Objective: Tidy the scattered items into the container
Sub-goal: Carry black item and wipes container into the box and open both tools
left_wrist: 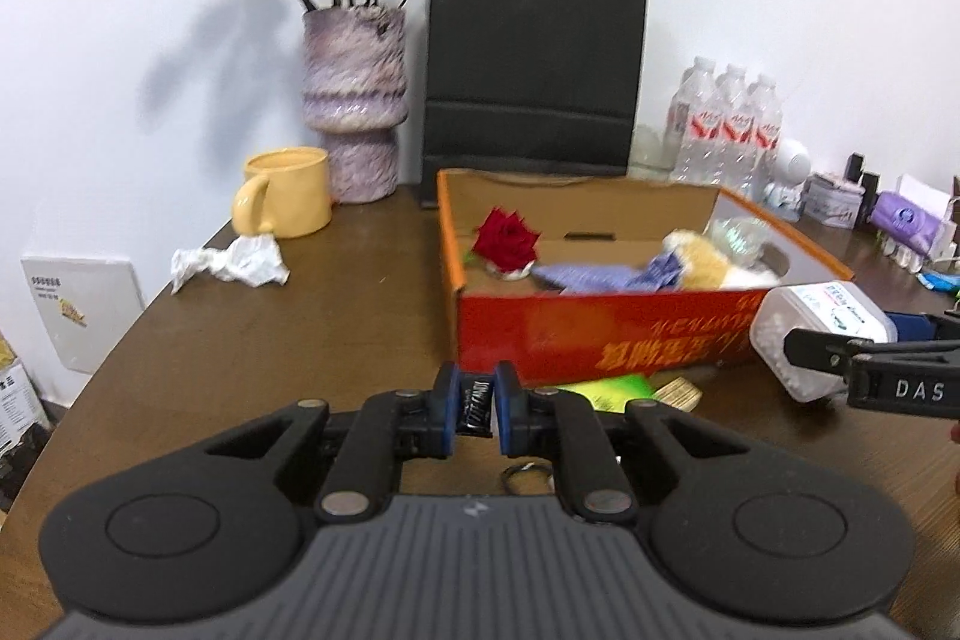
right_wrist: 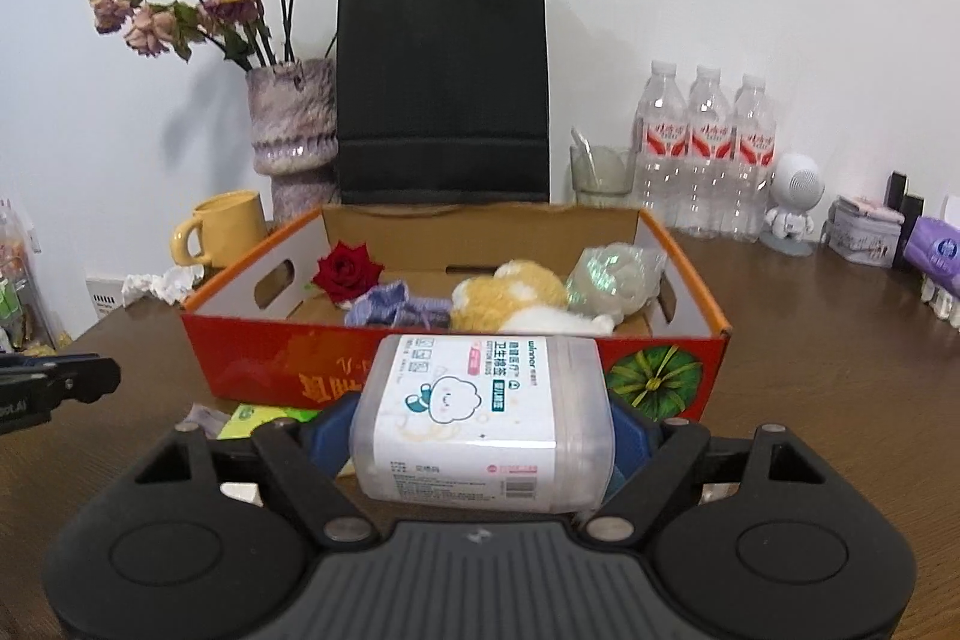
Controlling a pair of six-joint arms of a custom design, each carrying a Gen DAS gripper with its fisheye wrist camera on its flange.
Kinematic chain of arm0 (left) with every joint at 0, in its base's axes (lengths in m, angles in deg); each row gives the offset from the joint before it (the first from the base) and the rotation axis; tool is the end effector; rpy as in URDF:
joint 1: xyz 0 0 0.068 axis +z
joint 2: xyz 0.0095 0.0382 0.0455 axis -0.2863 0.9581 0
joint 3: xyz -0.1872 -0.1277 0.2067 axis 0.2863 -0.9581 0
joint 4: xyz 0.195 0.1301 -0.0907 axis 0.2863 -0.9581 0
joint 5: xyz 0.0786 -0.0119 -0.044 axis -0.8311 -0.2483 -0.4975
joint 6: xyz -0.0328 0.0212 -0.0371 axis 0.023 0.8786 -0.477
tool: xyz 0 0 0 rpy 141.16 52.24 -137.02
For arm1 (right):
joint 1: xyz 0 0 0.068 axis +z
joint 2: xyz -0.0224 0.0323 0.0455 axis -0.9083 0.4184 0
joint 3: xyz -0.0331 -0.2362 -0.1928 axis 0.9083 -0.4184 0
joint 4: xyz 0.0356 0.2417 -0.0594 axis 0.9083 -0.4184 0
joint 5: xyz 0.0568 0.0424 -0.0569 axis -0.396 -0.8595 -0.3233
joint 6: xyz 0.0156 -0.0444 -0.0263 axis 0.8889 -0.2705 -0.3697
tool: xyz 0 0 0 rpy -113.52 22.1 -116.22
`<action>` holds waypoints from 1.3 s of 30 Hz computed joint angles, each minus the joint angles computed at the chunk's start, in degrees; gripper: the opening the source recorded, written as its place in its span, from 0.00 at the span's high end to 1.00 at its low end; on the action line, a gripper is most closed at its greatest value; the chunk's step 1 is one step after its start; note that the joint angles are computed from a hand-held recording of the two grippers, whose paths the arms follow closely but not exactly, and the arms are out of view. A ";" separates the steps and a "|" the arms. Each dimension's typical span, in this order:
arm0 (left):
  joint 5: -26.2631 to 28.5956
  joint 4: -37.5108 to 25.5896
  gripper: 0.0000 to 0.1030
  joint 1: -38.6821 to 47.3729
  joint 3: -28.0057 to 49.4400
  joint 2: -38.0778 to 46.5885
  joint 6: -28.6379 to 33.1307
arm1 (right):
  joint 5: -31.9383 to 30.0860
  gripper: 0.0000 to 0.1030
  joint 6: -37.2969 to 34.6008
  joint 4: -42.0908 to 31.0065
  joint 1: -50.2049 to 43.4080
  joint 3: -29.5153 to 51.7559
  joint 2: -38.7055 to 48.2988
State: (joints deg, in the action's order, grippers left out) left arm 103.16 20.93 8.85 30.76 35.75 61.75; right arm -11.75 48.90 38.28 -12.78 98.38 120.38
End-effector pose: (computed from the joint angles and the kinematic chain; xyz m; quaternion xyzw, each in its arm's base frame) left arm 0.2381 0.0849 0.2289 0.2024 0.8361 -0.1466 0.4884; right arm 0.1562 0.1556 0.1880 0.1395 0.8447 -0.0573 0.5135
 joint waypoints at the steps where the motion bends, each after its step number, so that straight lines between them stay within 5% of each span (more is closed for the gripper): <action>1: 0.09 0.13 0.87 -0.68 0.08 -0.73 -1.03 | 0.28 0.21 -0.46 -0.23 -0.01 -0.01 -0.77; 9: -2.51 6.36 0.87 -10.05 2.02 -1.81 -14.46 | -1.83 0.21 -11.87 7.20 -6.73 -0.20 -5.39; 17: -9.78 15.39 0.87 -20.76 8.22 7.62 -26.14 | -13.41 0.21 -26.47 22.71 -20.42 1.39 0.14; 22: -14.18 17.78 0.87 -25.53 14.16 16.08 -29.41 | -23.75 0.21 -28.96 28.33 -28.85 4.54 6.88; 35: -19.70 15.79 0.87 -30.47 22.54 25.18 -28.63 | -30.14 0.21 -33.90 28.82 -36.23 12.87 18.26; 37: -20.85 14.97 0.80 -30.66 22.71 25.10 -28.23 | -31.39 0.20 -34.72 26.68 -36.72 13.57 18.15; 39: -24.70 14.18 0.32 -31.04 22.74 24.57 -29.14 | -32.91 0.16 -35.02 24.76 -37.27 13.94 17.47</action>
